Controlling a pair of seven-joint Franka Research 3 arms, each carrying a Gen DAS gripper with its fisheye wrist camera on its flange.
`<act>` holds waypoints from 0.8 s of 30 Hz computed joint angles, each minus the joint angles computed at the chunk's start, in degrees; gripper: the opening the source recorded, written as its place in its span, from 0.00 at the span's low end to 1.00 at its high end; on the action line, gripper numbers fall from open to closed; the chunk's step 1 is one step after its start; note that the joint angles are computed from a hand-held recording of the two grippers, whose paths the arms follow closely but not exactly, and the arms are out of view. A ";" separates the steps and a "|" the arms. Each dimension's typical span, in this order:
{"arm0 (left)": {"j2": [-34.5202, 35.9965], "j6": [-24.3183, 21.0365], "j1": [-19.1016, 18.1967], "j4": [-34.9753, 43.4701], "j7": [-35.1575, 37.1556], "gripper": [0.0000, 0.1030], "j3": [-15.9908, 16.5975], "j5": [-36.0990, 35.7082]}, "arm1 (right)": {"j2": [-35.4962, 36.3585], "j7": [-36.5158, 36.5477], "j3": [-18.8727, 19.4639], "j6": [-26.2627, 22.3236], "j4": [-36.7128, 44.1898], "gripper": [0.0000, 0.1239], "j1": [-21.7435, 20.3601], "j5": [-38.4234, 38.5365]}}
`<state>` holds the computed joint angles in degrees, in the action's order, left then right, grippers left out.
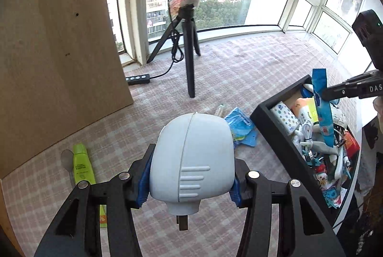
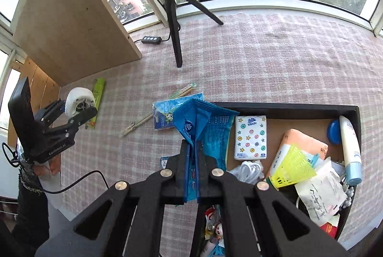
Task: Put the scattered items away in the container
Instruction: 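Grasp blue wipes packet with right tool while left grasps white plug, then carry wipes packet and white plug over the tray and open both tools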
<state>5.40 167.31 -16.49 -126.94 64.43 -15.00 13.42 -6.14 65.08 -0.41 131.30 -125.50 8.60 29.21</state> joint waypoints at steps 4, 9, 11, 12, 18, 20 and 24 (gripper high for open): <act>1.73 0.36 -1.42 2.87 6.97 0.48 -4.26 -6.26 | -3.44 0.81 -1.95 1.82 -2.84 0.03 -2.36 -0.62; 5.92 -0.51 -3.62 7.96 15.15 0.48 -9.30 -12.92 | -8.90 2.25 -4.35 2.16 -7.87 0.03 -6.16 -2.52; 8.09 -1.24 -5.30 10.27 16.78 0.48 -10.21 -12.95 | -11.10 2.32 -5.34 1.64 -9.93 0.03 -7.74 -3.21; 9.13 -1.69 -6.29 11.40 17.13 0.48 -10.42 -12.53 | -12.16 2.39 -5.84 1.22 -10.84 0.03 -8.59 -3.60; 14.66 -3.41 -10.88 17.21 17.03 0.48 -10.56 -9.68 | -14.93 2.88 -7.36 0.53 -15.33 0.03 -12.21 -4.73; 15.94 -3.93 -12.70 18.76 15.80 0.48 -9.42 -7.57 | -15.29 3.32 -7.28 0.80 -16.16 0.03 -13.12 -5.58; 18.01 -5.35 -13.99 21.57 14.33 0.48 -8.79 -5.66 | -15.36 3.34 -7.49 1.56 -16.40 0.03 -13.70 -5.57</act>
<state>23.40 161.97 -30.48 -105.37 78.77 -23.79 7.76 -21.51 68.41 -7.90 132.86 -141.90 -5.09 23.64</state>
